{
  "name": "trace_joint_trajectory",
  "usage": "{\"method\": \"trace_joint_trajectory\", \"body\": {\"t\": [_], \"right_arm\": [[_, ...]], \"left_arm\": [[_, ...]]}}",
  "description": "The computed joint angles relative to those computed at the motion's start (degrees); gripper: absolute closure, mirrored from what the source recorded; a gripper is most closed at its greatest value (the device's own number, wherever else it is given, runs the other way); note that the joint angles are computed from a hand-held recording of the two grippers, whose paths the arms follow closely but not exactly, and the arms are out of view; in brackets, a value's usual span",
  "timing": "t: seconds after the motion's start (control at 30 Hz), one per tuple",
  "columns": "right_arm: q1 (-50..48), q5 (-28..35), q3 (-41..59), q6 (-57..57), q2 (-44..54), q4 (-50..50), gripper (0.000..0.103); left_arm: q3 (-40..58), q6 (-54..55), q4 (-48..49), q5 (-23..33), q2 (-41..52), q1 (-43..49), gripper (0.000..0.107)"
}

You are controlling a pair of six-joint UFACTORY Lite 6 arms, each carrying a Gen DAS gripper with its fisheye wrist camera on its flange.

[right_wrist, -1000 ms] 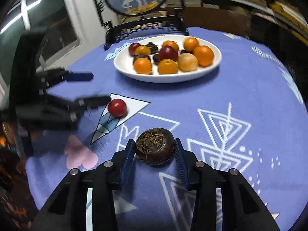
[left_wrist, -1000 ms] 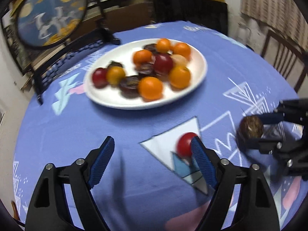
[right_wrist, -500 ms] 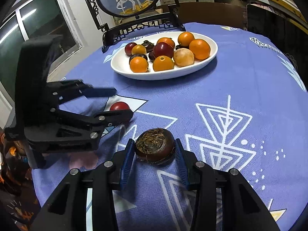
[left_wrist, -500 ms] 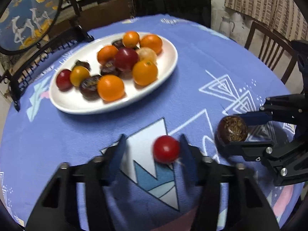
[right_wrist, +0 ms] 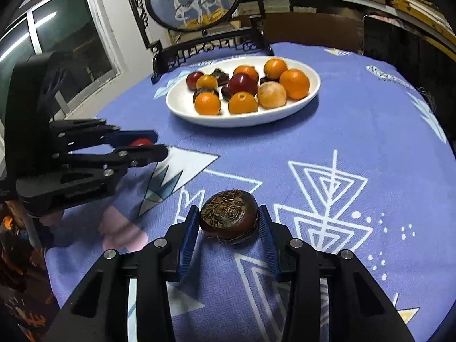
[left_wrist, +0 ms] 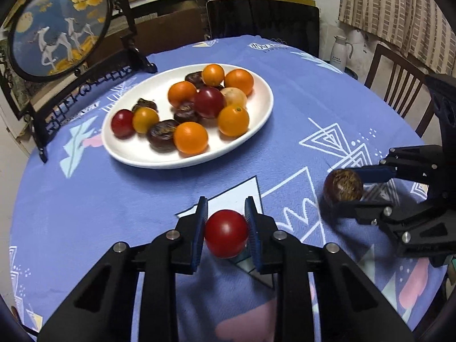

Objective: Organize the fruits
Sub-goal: 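Carry both fruits onto the plate and open both tools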

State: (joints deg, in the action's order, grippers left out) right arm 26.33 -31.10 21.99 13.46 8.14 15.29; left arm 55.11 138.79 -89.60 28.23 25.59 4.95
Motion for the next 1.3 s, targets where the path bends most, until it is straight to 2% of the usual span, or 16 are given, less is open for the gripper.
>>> {"method": "trace_joint_trajectory", "body": {"t": [0.13,0.5,0.8,0.97,1.1,1.2,1.3], "right_arm": [[2.03,0.10,-0.82,-0.58,-1.84,1.45,0.061],[6.11,3.15,2.67,-6.36,-1.31,7.33,0.061],[3.10,8.94,9.39,-13.95,-0.16,9.57,0.061],[-1.27,13.14,16.21,-25.98,-0.89,15.88,0.061],[-6.25,15.52,22.46,-25.89,-0.03,12.80,0.061],[-10.33,15.98,26.99,-15.32,2.28,2.05,0.061],[-13.51,15.74,32.36,-6.53,6.71,-6.25,0.061]], "left_arm": [[-3.14,5.22,-4.67,-0.86,-3.59,0.72,0.081],[-3.50,4.94,-5.62,-0.96,-5.37,1.10,0.081],[3.14,5.75,-9.54,-4.68,-1.23,-1.28,0.081],[11.25,4.20,-12.54,-7.90,3.19,-3.95,0.081],[21.24,-5.70,-7.86,-11.02,8.46,-6.19,0.081],[28.17,-9.37,-7.40,-13.82,12.20,-8.25,0.081],[34.72,-18.60,-0.69,-15.26,15.99,-9.73,0.081]]}}
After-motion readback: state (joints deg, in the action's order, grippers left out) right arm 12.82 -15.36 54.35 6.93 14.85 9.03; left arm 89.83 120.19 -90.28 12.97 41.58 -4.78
